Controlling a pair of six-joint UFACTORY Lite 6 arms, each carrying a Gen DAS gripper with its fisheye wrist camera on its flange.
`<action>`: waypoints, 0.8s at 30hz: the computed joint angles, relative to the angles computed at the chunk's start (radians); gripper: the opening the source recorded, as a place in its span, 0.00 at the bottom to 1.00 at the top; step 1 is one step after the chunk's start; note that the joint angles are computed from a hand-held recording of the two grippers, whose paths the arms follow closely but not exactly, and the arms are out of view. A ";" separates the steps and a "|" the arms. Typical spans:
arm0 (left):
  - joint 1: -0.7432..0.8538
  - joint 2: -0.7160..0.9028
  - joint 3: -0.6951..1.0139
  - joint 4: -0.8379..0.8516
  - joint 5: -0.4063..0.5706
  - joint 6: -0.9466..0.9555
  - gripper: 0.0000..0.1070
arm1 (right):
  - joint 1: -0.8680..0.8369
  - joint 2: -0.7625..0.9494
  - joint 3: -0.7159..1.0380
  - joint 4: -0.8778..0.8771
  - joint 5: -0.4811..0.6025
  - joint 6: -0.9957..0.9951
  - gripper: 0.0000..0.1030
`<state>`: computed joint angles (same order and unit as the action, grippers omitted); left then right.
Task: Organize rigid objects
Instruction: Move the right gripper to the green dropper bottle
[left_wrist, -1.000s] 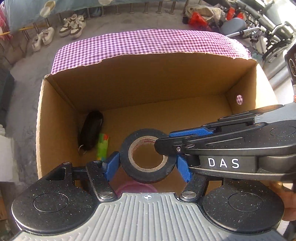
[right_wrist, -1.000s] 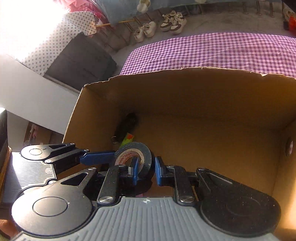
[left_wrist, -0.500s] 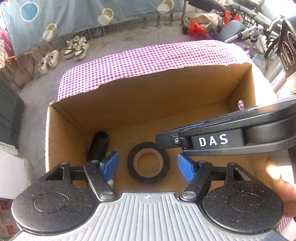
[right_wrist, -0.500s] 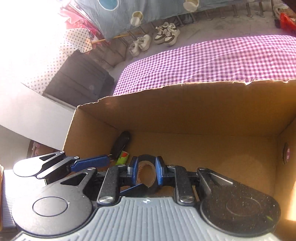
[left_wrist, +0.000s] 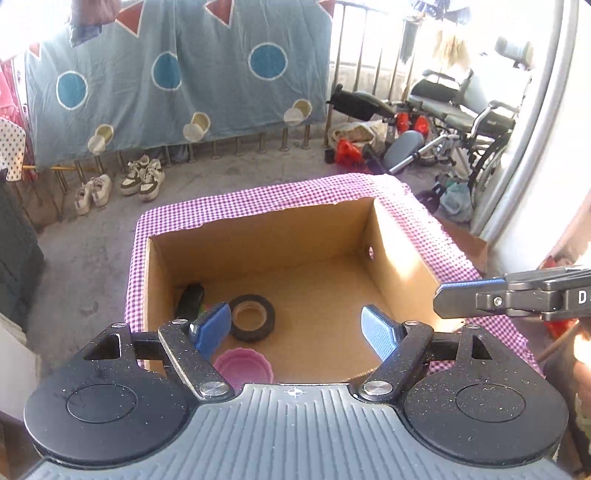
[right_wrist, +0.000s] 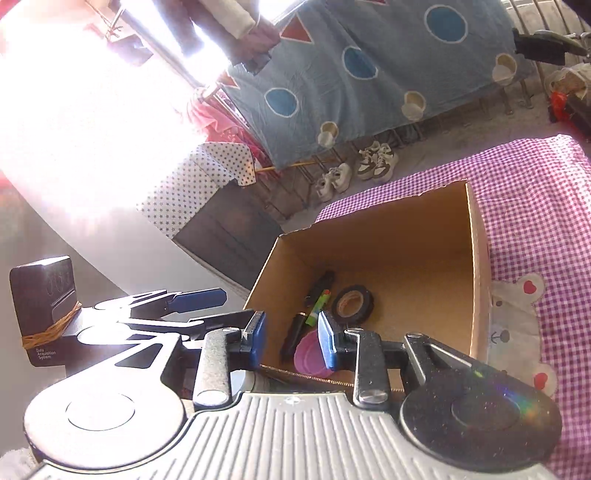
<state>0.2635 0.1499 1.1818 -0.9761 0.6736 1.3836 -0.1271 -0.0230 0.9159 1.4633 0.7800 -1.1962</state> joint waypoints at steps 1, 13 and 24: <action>0.014 -0.043 -0.064 -0.050 0.008 0.062 0.74 | -0.008 -0.086 -0.097 0.036 -0.011 -0.036 0.38; -0.019 -0.375 -0.717 -0.619 -0.102 0.775 0.74 | 0.062 -0.484 -0.616 0.338 -0.216 -0.265 0.44; -0.167 -0.310 -0.860 -1.248 -0.153 1.393 0.71 | 0.236 -0.296 -0.550 0.669 -0.335 -0.687 0.44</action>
